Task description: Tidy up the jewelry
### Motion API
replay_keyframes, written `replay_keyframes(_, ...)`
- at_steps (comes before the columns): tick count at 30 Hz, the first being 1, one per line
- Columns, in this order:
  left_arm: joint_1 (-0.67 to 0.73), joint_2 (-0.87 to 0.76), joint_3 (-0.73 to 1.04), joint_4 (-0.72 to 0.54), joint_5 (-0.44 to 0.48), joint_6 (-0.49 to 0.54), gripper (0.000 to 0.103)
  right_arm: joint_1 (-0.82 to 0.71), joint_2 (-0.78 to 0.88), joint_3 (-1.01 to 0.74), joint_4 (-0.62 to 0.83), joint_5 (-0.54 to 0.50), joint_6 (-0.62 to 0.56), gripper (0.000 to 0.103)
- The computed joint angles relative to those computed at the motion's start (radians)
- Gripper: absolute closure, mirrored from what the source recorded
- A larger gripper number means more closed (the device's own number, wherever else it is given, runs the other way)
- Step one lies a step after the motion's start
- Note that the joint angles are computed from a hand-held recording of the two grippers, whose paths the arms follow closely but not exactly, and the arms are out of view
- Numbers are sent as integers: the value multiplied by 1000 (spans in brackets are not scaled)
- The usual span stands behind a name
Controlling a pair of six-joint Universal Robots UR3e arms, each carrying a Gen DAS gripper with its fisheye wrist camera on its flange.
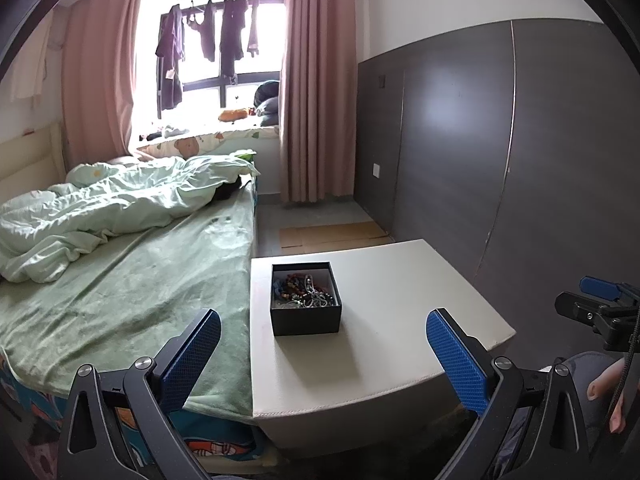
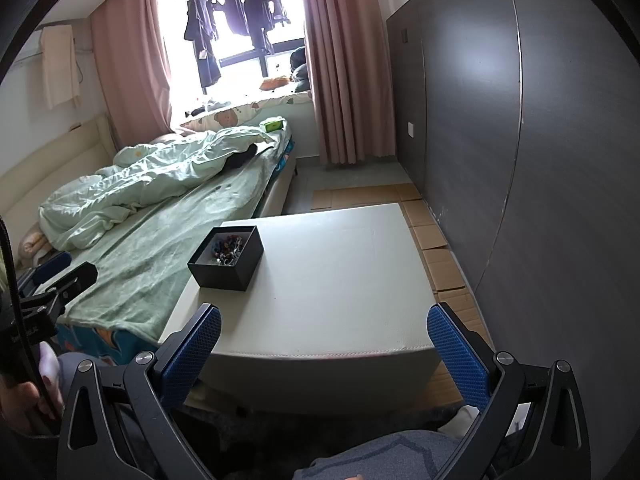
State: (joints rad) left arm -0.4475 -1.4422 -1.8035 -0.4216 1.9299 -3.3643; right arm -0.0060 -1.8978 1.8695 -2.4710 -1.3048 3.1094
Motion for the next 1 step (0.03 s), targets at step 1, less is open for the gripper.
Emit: replay_keyframes(1, 3, 0, -1, 1, -5, 1, 0, 0, 0, 0, 0, 0, 0, 0)
